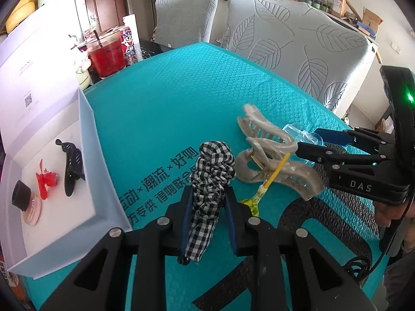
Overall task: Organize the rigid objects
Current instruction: 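Grasp the clear plastic piece with the right tool, then carry the scrunchie and clear plastic piece in both tools over the box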
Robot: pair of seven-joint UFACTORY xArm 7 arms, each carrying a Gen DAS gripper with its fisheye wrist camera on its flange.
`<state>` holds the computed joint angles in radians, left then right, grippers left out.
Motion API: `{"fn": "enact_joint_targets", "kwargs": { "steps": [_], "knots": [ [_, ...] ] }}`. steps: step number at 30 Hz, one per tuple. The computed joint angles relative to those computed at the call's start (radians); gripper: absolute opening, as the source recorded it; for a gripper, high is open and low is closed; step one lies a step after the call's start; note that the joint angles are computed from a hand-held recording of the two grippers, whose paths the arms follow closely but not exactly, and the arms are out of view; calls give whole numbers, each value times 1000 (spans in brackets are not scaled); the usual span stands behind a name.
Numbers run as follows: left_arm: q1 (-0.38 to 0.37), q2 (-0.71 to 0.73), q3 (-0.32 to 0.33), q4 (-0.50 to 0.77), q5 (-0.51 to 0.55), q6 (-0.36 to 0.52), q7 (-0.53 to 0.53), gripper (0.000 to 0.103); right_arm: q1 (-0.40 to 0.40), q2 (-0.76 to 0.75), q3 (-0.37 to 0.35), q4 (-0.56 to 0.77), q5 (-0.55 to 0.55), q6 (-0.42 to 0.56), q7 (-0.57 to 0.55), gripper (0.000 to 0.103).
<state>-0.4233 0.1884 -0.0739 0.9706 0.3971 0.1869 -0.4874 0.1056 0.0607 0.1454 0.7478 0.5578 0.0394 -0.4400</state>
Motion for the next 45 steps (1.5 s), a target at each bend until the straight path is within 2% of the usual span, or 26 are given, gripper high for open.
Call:
{"fn": "enact_joint_targets", "kwargs": {
  "steps": [2, 4, 9, 12, 19, 31, 36, 45],
  "knots": [
    [-3, -8, 4, -9, 8, -4, -9, 24, -12, -14, 22, -5, 104, 5, -74, 51],
    [-6, -18, 8, -18, 22, -8, -22, 24, 0, -28, 9, -16, 127, 5, -81, 51],
    [-7, -49, 11, -42, 74, -12, -68, 24, 37, -71, -35, -67, 59, -21, 0, 51],
    [-4, -69, 8, -56, 110, -17, -102, 24, 51, -107, -61, -110, -27, -39, 89, 51],
    [20, -132, -16, -110, 198, -35, -195, 24, 99, -190, -125, -182, -104, -56, 166, 51],
    [109, -242, -102, -206, 333, -51, -350, 24, 125, -340, -144, -301, -298, -78, 325, 51],
    [152, -295, -138, -269, 329, -67, -373, 24, 154, -379, -156, -339, -358, -78, 373, 51],
    [279, -438, -235, -400, 311, -91, -411, 24, 201, -421, -130, -377, -434, -75, 449, 51]
  ]
}}
